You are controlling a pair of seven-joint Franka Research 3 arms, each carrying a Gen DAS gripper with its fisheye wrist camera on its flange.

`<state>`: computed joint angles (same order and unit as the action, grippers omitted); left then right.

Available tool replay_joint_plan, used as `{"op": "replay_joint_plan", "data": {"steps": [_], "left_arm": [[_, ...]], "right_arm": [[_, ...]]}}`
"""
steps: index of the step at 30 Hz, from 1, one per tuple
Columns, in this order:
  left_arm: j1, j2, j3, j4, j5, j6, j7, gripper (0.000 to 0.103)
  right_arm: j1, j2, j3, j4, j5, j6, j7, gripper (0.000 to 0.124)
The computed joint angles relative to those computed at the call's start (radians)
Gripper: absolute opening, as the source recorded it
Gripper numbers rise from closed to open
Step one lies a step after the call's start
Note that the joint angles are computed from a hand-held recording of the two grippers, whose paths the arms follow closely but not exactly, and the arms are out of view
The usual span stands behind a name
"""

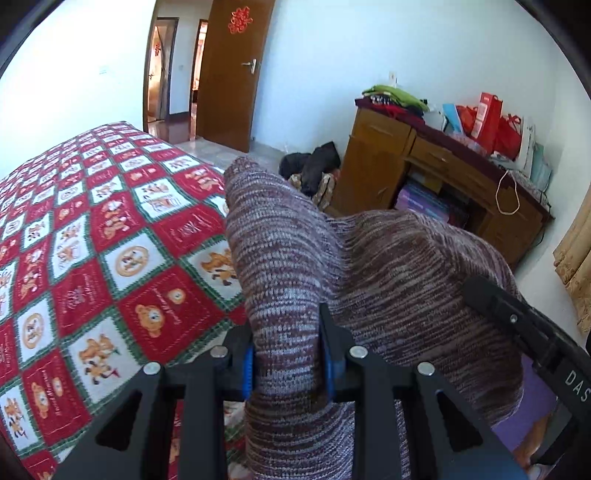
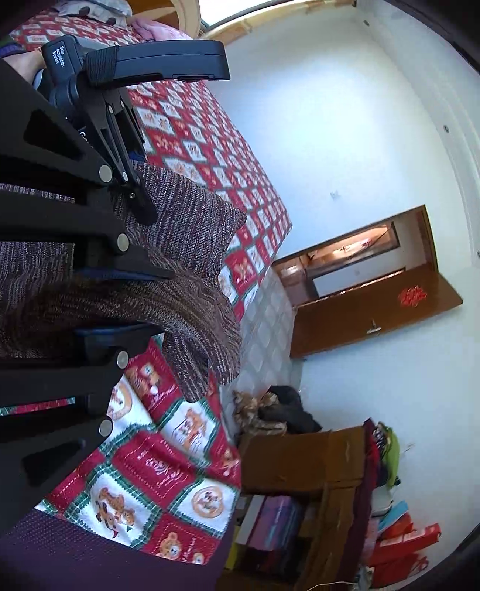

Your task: Fold small clothes

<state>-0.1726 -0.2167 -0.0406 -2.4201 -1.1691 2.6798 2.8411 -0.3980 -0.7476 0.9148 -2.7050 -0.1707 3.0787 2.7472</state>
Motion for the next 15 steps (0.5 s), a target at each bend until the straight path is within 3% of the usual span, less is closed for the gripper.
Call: {"op": "replay_joint_plan", "data": {"steps": [9,15], "left_arm": [[-0.005,0.104,-0.052,0.034,0.111,0.071,-0.118,0.030],[0.023,0.144,-0.065,0.049,0.159,0.037,-0.204,0.044]], "right_arm": [[-0.049,0.095,0.007,-0.014,-0.010,0.001,0.004,0.020],[-0.099,0.167,0.026,-0.021,-0.040,0.003,0.024,0.020]]}}
